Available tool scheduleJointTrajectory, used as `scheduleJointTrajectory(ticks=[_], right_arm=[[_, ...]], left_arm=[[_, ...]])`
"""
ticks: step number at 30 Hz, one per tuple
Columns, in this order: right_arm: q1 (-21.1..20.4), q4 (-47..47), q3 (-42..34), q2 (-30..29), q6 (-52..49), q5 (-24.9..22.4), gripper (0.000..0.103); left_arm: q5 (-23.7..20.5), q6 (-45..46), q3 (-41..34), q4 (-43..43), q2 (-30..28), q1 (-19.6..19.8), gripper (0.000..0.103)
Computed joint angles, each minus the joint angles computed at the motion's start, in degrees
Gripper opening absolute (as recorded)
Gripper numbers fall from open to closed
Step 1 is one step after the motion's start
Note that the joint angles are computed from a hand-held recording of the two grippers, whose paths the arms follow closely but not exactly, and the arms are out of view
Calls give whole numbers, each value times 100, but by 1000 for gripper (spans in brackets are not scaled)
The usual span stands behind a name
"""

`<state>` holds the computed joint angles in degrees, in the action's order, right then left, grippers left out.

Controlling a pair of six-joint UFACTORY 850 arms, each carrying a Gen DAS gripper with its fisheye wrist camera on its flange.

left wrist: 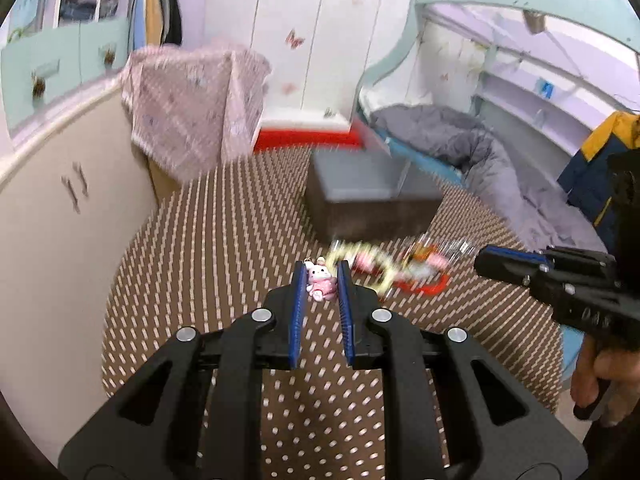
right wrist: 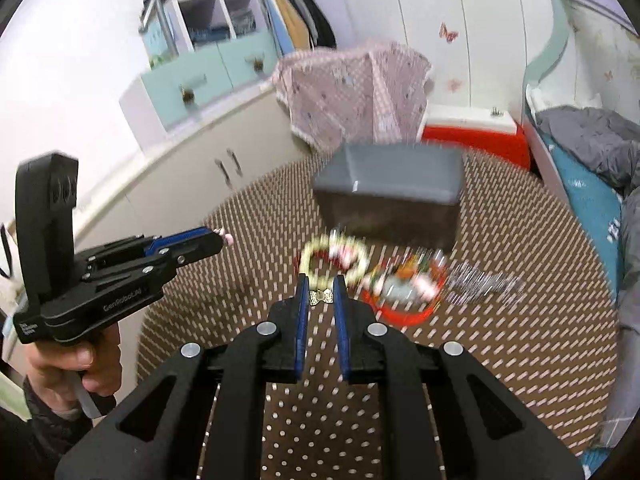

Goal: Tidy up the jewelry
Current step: 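Carry the bunny charm with the left gripper into the grey box, release, then move the open left gripper toward the pale green bead bracelet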

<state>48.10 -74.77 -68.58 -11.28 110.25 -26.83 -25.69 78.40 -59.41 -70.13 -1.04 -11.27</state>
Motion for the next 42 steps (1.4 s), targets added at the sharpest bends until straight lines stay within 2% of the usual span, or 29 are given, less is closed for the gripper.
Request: scheduleJointTrajectory(ticks=[3, 6, 11, 15, 20, 22, 23, 24, 25, 26, 27, 28, 34, 42], right_arm=[[-76, 33, -196, 144, -340, -252, 11], [-282, 199, -442, 165, -731, -309, 11], [-803, 1078, -932, -105, -1678, 2, 11], [-1139, 2445, -1466, -578, -3005, 181, 11], [-1391, 3727, -1758, -878, -4036, 285, 12], [-1418, 3762, -1763, -871, -3967, 226, 19], [-1411, 3655, -1702, -830, -3802, 207, 36], [-1376, 3351, -1648, -783, -3449, 112, 60], [-1314, 2903, -1622, -745, -2987, -76, 70], [-1261, 2496, -1529, -669, -2559, -140, 84], [-1220, 2148, -1423, -574, -2171, -180, 94], [-1185, 1965, -1376, -514, -1951, -259, 96], [-959, 1195, -1092, -180, -1109, -714, 96], [-557, 445, -615, 253, -315, -1228, 96]], left_arm=[[-40, 235, -265, -193, 82, -70, 16], [51, 195, -723, -176, -49, -219, 16], [-34, -1010, -1741, 842, -741, -440, 16], [-433, -2204, -2623, 1831, -1476, -540, 16], [-773, -3309, -3385, 2760, -2132, -653, 16], [-797, -3589, -3485, 3008, -2213, -661, 23], [-744, -3649, -3453, 3061, -2187, -660, 54], [-582, -3593, -3340, 2969, -2114, -645, 89], [-179, -3363, -3069, 2638, -1916, -613, 95], [73, -3116, -2886, 2360, -1784, -582, 96], [121, -3095, -2848, 2322, -1739, -565, 96], [144, -3095, -2766, 2307, -1653, -523, 96], [674, -2944, -2200, 2176, -1119, -443, 96], [1230, -1555, -1264, 958, -304, -372, 96]])
